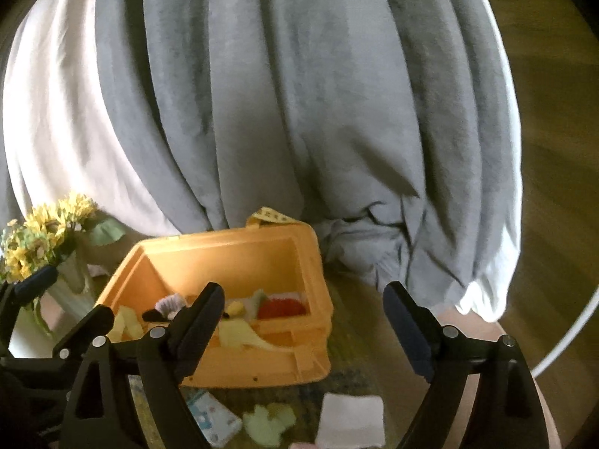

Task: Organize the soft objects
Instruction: 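Open both tools to drop the plush and pouch into the crate, then grasp the pink sponge with the right tool while the left tool grasps the blue printed box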

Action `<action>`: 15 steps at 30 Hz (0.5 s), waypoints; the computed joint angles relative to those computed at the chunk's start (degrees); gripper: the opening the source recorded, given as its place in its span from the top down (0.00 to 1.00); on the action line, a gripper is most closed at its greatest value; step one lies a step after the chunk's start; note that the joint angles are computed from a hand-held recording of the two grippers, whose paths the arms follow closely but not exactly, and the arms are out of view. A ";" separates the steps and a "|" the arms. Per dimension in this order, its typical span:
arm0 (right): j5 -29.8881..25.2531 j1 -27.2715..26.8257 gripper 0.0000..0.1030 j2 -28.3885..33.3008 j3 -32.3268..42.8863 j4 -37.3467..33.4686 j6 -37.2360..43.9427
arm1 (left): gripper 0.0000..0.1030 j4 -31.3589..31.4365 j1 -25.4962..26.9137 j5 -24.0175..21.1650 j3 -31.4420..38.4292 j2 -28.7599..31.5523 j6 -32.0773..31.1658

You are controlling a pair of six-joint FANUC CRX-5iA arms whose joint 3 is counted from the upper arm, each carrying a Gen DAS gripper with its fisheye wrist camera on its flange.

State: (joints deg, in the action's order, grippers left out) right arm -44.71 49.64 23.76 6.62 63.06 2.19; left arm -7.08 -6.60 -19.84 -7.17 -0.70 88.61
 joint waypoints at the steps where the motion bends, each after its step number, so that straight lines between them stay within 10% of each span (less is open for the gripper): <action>1: -0.26 0.25 0.15 -0.41 -0.53 -0.42 -0.08 | 0.07 -0.19 -0.17 -0.06 -0.53 -0.45 -0.07; 15: -3.59 3.86 0.15 -3.74 -6.19 -6.95 -1.56 | 0.06 3.96 -0.61 -1.56 -6.77 -3.01 -6.92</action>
